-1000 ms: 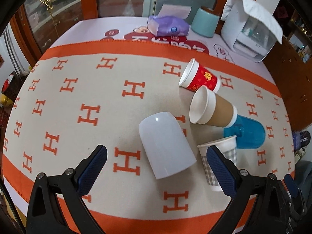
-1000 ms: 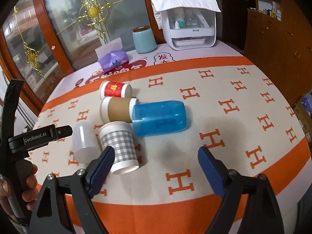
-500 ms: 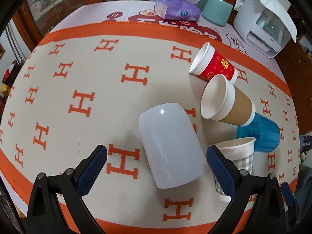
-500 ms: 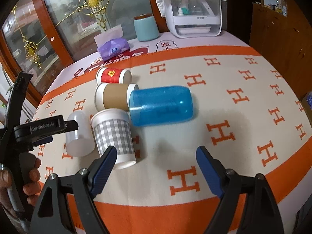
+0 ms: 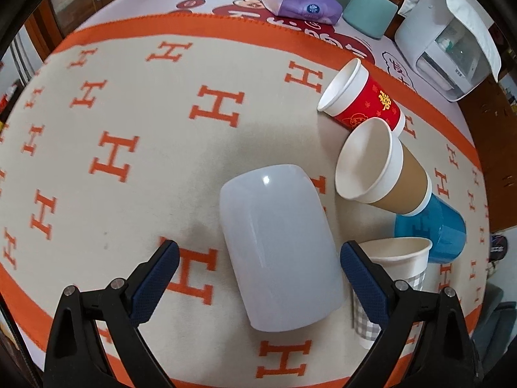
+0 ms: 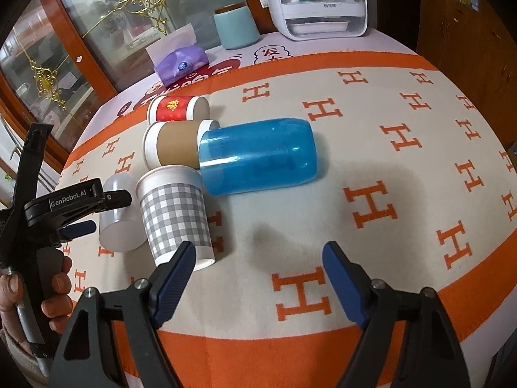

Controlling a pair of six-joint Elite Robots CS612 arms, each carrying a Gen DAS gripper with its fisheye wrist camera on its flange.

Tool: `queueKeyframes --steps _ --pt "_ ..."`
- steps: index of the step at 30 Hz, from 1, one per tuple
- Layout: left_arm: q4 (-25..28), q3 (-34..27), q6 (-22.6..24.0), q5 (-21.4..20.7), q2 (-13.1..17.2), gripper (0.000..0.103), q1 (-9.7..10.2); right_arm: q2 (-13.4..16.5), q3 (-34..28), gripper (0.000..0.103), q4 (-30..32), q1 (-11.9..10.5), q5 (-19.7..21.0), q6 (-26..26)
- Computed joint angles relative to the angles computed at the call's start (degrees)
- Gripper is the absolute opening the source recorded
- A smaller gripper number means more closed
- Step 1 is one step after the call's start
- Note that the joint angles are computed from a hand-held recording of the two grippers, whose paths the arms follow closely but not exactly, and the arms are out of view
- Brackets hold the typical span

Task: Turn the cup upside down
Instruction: 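Move the left tool to the white plastic cup and close its fingers around it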

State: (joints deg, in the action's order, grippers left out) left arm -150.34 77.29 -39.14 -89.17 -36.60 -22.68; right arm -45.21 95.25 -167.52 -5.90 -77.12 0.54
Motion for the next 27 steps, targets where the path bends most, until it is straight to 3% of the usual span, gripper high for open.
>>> queueKeyframes --steps 3,6,7,16,23,27 --pt "-0.7 -0.6 0.5 -1.3 0.7 0.093 0.12 0.1 -0.2 0.08 0.8 0.2 -0.1 -0.4" --pt "-0.6 -1.3 0.7 -4.4 1.6 0.061 0.46 0.1 -0.4 0.078 1.8 0.4 0.0 -0.8" --pt "-0.8 -1.3 0.8 -4.2 1.7 0.059 0.39 0.0 -0.3 0.077 1.9 0.4 0.0 -1.0" --pt "-3.8 2.5 3.3 -1.4 -0.2 0.058 -0.44 -1.1 1.0 0.077 1.5 0.4 -0.4 -2.0" --pt "-7.9 7.9 6.0 0.9 -4.5 0.058 -1.74 -2.3 2.6 0.077 0.2 0.0 -0.3 -2.0" --pt "-10.6 11.8 6.7 -0.1 -7.0 0.058 -2.8 -3.1 4.0 0.077 0.0 -0.3 0.1 -1.9"
